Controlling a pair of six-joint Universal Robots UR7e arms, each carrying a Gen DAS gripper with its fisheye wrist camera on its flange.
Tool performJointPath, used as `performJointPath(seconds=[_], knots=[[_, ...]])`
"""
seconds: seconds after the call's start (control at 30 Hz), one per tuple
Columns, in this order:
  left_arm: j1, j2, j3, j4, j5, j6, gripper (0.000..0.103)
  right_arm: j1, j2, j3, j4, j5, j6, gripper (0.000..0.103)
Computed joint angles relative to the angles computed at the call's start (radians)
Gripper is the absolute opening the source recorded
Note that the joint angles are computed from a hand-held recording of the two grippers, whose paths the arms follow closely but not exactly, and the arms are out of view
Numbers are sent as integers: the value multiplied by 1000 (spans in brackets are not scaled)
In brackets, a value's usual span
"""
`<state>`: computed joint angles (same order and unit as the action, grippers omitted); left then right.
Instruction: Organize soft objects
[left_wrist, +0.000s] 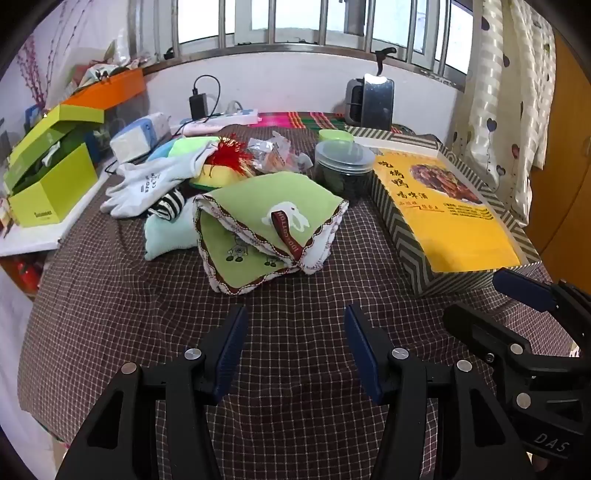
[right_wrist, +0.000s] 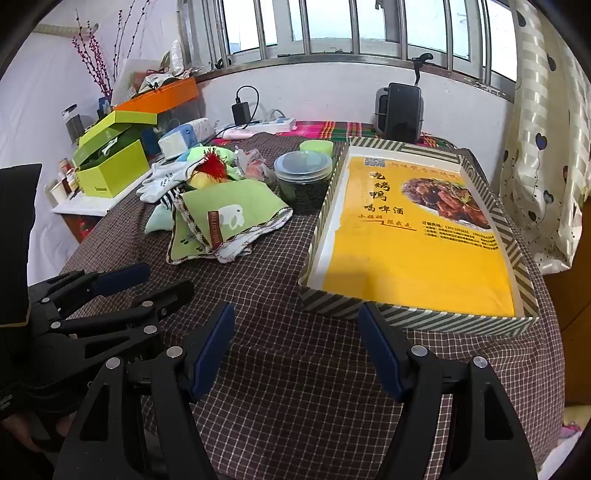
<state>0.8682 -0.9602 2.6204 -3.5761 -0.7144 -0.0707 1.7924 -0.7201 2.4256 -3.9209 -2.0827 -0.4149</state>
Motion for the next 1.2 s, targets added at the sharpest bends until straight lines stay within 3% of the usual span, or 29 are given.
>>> performJointPath(seconds=[1.2], knots=[[17, -7, 3, 5, -14, -10, 54, 7, 9, -8, -1, -5, -1, 70]])
